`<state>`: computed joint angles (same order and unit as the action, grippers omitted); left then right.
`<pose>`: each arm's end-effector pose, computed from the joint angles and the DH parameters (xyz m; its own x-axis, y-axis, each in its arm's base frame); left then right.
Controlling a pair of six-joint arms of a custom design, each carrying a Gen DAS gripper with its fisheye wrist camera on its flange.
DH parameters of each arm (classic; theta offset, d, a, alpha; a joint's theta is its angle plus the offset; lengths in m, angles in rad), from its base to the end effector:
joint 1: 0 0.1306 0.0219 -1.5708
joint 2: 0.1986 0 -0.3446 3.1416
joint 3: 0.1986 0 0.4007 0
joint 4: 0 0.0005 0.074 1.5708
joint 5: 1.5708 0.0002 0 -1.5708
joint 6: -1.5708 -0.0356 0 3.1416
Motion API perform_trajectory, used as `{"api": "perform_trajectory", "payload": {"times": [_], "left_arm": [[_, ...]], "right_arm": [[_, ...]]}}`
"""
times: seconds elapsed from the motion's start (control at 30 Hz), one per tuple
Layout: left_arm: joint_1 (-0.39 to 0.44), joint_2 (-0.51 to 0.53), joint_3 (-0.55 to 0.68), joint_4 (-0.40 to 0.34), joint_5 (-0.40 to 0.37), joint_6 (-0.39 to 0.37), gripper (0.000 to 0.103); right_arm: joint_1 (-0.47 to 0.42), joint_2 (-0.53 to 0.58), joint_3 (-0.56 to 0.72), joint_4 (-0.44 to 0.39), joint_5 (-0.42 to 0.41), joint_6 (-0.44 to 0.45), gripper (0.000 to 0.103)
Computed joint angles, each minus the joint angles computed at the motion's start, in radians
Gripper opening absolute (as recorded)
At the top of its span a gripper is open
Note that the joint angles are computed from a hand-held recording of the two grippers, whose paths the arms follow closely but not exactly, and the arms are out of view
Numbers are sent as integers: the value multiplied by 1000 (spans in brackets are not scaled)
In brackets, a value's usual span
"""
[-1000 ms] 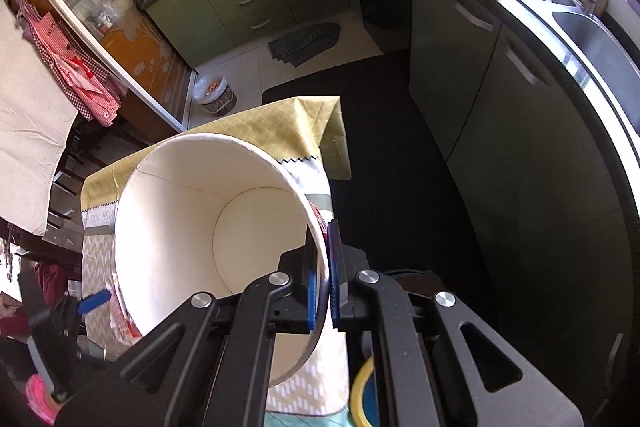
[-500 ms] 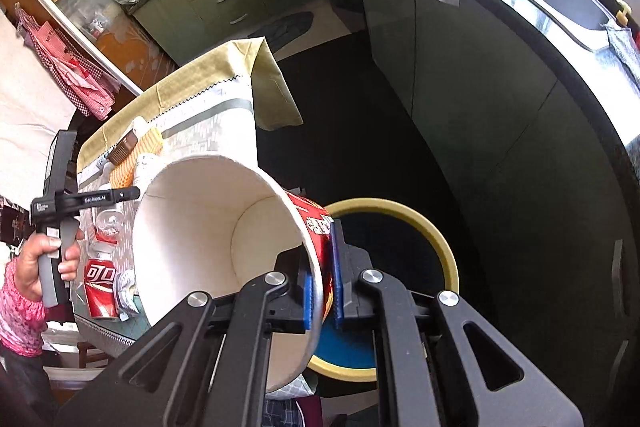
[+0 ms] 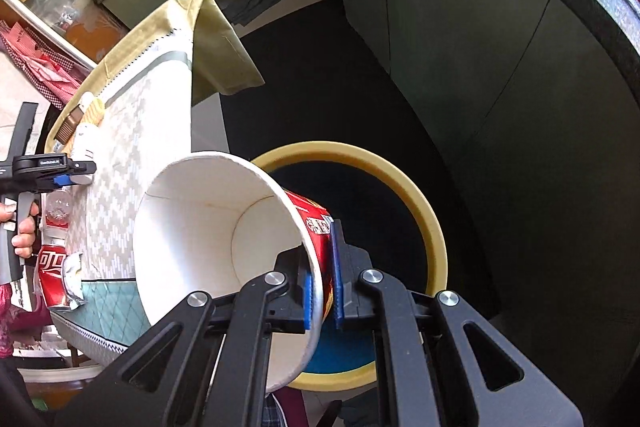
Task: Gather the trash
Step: 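Carry the bucket over the bin with the right gripper while the left gripper grasps the white bottle, then release the bucket into the bin with the right gripper while the left drops the white bottle in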
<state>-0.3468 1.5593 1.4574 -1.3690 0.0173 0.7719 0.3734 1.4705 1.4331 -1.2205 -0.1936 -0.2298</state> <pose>0.4655 -0.1694 0.3194 -0.9087 -0.4131 -0.0595 -0.4080 0.9093 -0.0819 0.4534 0.1845 0.3548 -0.9567 -0.1347 -0.2580 -0.2004 0.9477 0.2483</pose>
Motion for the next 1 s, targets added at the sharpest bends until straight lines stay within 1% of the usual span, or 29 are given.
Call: {"api": "perform_trajectory", "payload": {"times": [0.03, 0.07, 0.13, 0.17, 0.2, 0.23, 0.3, 0.53, 0.63, 0.7, 0.73, 0.8, 0.9, 1.0], "left_arm": [[2, -9, -14, 11, 2, -6, 43], [2, -10, -17, 15, 5, -9, 43], [4, -4, -10, 17, 3, -23, 42], [12, 4, -6, 23, 2, -40, 42], [11, 3, -10, 27, -2, -48, 42], [10, 3, -12, 33, -8, -57, 42], [-6, -16, -32, 47, -33, -69, 42], [-85, -77, -51, 70, -83, -127, 42], [-134, -103, -32, 57, -57, -157, 42], [-182, -101, -6, 55, -41, -179, 42], [-202, -94, 20, 45, -34, -198, 42], [-254, -63, 64, 50, -17, -227, 42], [-324, 8, 143, 47, 17, -272, 42], [-386, 117, 241, 43, 34, -295, 42]], "right_arm": [[-4, 10, -7, 5, -4, -1, 9], [-7, 22, -12, 10, -8, -1, 10], [-12, 42, -20, 12, -22, 4, 15], [-19, 46, -31, 19, -29, 8, 21], [-19, 49, -35, 22, -26, 4, 38], [-18, 45, -44, 30, -15, 2, 44], [-15, 29, -60, 47, 2, 4, 44], [-41, -99, -137, 115, -51, -34, 44], [-62, -152, -183, 146, -72, -59, 44], [-80, -192, -220, 161, -88, -70, 44], [-89, -208, -239, 170, -92, -76, 44], [-105, -231, -264, 175, -97, -82, 44], [-126, -263, -293, 170, -102, -84, 44], [-141, -295, -314, 159, -104, -84, 43]]}}
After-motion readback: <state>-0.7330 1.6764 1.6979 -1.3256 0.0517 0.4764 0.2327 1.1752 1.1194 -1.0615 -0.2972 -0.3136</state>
